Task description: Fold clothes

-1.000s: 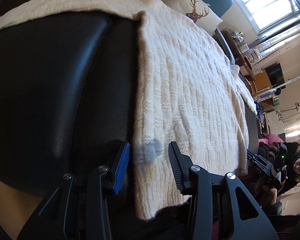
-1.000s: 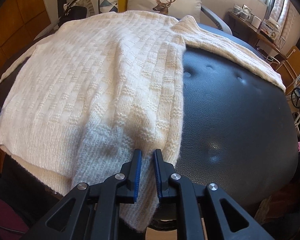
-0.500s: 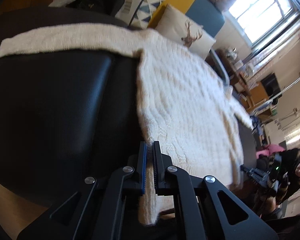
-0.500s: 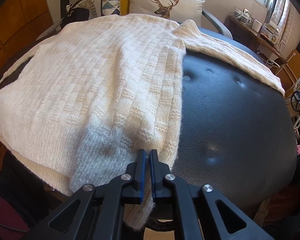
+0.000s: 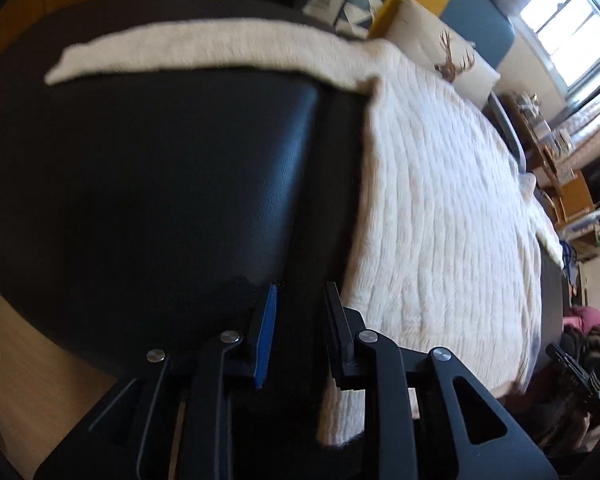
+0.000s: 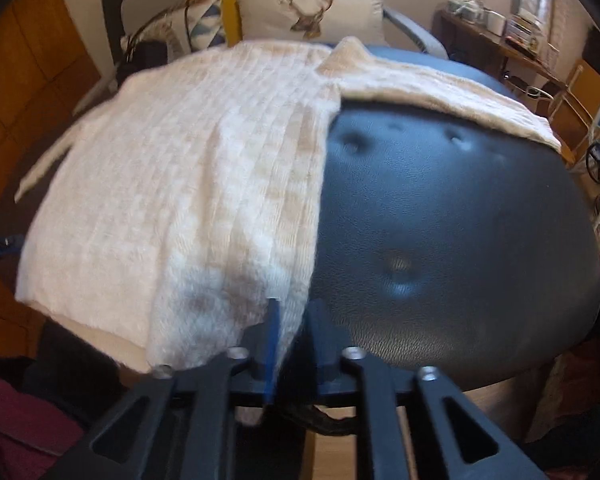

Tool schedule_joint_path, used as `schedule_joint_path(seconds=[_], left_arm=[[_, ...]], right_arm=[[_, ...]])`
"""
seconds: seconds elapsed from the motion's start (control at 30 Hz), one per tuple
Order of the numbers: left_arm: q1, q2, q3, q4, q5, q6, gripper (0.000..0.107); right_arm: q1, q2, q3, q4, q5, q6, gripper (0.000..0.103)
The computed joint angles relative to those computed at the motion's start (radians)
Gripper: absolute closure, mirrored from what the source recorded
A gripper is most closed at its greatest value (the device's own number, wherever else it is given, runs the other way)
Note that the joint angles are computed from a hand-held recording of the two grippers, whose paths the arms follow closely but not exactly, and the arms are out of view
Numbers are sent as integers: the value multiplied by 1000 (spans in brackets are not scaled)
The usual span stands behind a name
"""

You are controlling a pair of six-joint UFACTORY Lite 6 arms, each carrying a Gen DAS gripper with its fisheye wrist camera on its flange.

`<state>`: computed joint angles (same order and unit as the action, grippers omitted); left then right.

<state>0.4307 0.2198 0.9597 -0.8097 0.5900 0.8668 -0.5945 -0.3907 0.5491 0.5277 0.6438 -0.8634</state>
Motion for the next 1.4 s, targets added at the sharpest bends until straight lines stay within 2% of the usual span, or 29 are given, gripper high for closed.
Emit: schedule_joint_path(seconds=[0.1, 0.2, 0.33, 0.4, 0.47, 0.5, 0.53, 0.63, 0.67, 0.7, 0.73, 0.83, 0.97, 1.03, 1.13, 1.17, 1.2, 1.27, 1.33, 1.4], left_arm=[[-39, -69, -26, -121, 58, 100, 81], [-203, -131, -68, -129, 45, 176, 80], [-542, -138, -112, -25, -60, 196, 80], [-706, -94, -107, 93, -131, 123, 80], [-810, -62, -111, 177, -194, 53, 79], [-847, -65, -121, 193, -239, 34, 75], [-857, -60, -117, 190, -245, 34, 68], [-857, -13, -83, 133, -279, 115, 68], [-846, -4, -74, 102, -292, 186, 72], [-841, -20, -91, 58, -296, 248, 90], [-827, -44, -105, 20, -267, 283, 100], [-759, -126, -137, -60, -150, 363, 104], [-556, -221, -159, -142, 147, 479, 107], [-480, -217, -159, -150, 234, 495, 107], [-511, -179, -168, -83, 143, 436, 107], [-518, -140, -143, -61, 152, 387, 107], [-515, -104, -115, -58, 188, 359, 107], [-524, -93, -101, -69, 179, 332, 102], [-539, -57, -62, -79, 181, 300, 100], [-557, -37, -28, -92, 175, 272, 95]], right_arm=[[31, 40, 23, 33, -25, 0, 80], [101, 117, 37, 48, -71, 23, 80], [192, 196, 43, -1, -144, 86, 80], [228, 184, 30, -59, -176, 136, 80], [250, 169, 20, -92, -190, 156, 87], [254, 161, 15, -88, -190, 145, 94], [260, 155, 11, -90, -193, 141, 96], [253, 123, -3, -80, -178, 115, 98], [248, 115, -7, -69, -173, 101, 99], [243, 108, -10, -59, -167, 88, 99], [233, 96, -10, -47, -152, 71, 99], [185, 51, 10, -15, -76, 19, 99], [52, -17, 59, 45, 104, -79, 100], [12, -21, 63, 23, 135, -78, 103], [32, 62, 37, -62, 43, -2, 100], [32, 85, 38, -52, 42, 7, 99], [14, 102, 50, -2, 79, -15, 97], [-12, 111, 64, 91, 150, -59, 84], [-3, 63, 62, 168, 199, -105, 83], [70, 40, 63, 170, 197, -81, 83]])
